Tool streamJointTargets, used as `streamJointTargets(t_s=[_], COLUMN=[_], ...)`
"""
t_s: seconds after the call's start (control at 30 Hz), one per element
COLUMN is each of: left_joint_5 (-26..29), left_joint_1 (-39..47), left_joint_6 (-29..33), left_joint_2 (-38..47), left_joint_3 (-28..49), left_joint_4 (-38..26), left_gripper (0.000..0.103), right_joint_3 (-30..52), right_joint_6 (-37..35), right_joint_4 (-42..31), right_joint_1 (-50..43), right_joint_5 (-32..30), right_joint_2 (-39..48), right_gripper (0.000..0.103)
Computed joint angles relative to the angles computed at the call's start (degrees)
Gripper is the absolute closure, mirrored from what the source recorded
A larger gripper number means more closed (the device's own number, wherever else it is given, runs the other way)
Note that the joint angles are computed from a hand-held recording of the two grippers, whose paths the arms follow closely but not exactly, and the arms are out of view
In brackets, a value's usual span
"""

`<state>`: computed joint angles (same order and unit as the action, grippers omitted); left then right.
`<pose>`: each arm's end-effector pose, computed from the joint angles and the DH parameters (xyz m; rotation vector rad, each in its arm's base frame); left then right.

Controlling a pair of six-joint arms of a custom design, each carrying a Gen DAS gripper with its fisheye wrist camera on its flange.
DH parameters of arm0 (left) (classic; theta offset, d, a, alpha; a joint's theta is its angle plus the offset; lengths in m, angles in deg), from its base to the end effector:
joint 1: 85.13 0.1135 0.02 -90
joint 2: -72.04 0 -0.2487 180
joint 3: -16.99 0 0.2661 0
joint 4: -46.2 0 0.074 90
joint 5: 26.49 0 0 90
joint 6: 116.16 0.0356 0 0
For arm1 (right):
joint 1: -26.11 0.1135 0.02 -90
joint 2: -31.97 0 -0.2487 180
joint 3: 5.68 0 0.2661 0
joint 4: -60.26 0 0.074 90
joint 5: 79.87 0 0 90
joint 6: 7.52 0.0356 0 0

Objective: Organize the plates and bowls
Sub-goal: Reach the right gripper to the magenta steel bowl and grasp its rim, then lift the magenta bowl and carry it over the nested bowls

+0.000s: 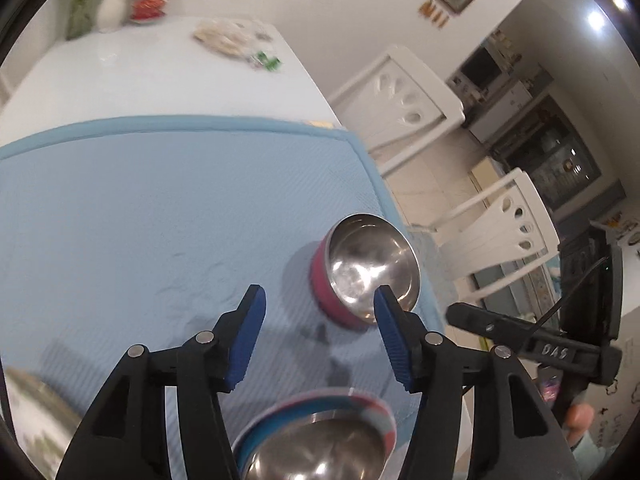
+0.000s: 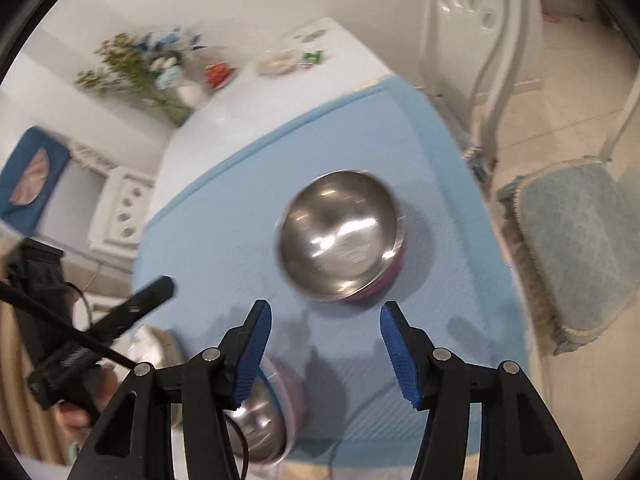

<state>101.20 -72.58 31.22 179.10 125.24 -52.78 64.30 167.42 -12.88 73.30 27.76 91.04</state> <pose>0.3416 0.0538 0.2556 0.9860 2.5575 -0.8734 0.1464 0.1421 0.2817 0.9485 2.4618 0.4298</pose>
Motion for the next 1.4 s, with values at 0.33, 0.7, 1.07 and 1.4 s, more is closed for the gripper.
streamJointTargets(t_s=[0.33, 0.7, 1.07, 1.4], left_joint_5=[-5.46, -9.9, -12.05, -10.6], left_joint_1=[-12.26, -16.89, -19.56, -17.19], left_joint_6=[-10.33, -13.42, -13.94, -13.03], left_joint_2=[6.86, 10.1, 8.55, 2.65], left_joint_3=[-0.95, -1.33, -4.61, -4.85], left_joint_4=[8.12, 12.15, 14.93, 13.84], left_gripper=[0.051, 0.072, 0.088, 0.088], right_joint_3=[-10.51, -14.31, -13.47, -6.99], right_joint_6=[-9.01, -13.64, -14.44, -14.05], right_joint_4=[8.69, 14.34, 15.27, 9.72], right_joint_1=[-13.87, -19.17, -18.3, -16.03], right_joint_5=[-9.51, -13.15, -11.89, -10.07], right_joint_2=[-0.7, 0.92, 3.85, 5.56], right_gripper=[0.048, 0.053, 0.077, 0.077])
